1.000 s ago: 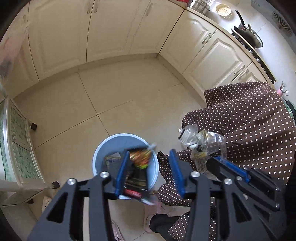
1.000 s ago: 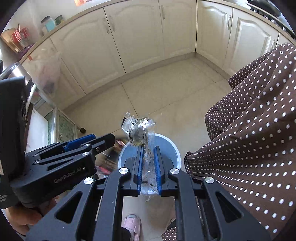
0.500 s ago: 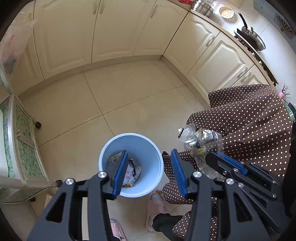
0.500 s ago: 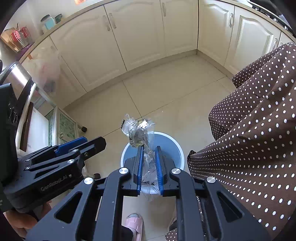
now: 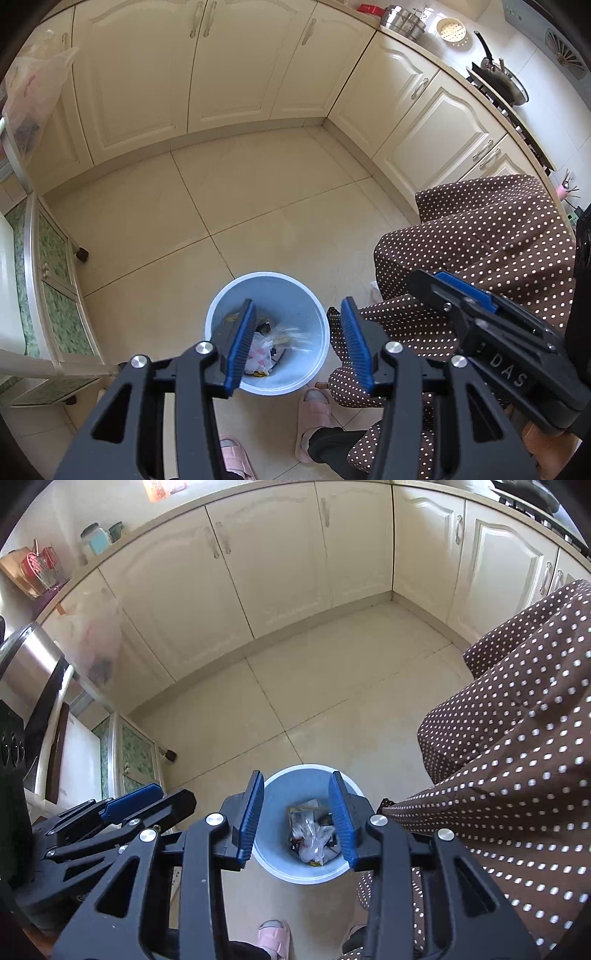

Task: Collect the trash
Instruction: 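Move both open tools back toward the table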

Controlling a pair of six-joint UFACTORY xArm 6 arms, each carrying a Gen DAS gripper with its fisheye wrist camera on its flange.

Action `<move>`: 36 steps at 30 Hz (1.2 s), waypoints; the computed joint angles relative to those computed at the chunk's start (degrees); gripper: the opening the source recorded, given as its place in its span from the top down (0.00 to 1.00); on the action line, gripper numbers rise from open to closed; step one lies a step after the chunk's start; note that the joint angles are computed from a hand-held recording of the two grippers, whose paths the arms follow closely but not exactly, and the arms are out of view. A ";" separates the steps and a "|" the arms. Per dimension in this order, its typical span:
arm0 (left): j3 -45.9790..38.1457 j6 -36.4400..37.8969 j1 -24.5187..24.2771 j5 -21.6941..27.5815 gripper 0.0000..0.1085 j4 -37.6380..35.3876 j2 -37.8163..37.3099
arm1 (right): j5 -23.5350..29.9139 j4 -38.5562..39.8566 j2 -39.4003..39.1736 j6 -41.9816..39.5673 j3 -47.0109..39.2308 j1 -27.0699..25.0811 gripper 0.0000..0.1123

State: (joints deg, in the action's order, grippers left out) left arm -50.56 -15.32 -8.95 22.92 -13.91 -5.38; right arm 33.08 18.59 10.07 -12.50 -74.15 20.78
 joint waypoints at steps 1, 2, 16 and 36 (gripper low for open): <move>-0.07 0.15 -0.03 0.10 0.57 -0.13 -0.29 | -0.03 -0.14 -0.61 -0.04 0.37 -0.19 0.68; -0.05 -0.08 -0.26 0.14 0.57 0.00 -0.74 | -0.21 -0.37 -1.30 0.04 0.87 -0.31 0.68; -7.02 -6.75 -9.66 2.57 0.55 10.94 -7.37 | -2.48 1.37 -21.48 -5.90 9.46 -7.55 0.63; -55.17 -2.90 -32.05 18.79 0.50 18.24 25.26 | 2.08 4.90 -24.65 -16.51 9.19 -38.74 0.54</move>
State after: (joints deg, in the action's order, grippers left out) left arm -105.73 -18.22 -40.99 41.70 4.33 19.88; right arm 35.16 23.49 -14.58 -29.01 -64.96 -17.96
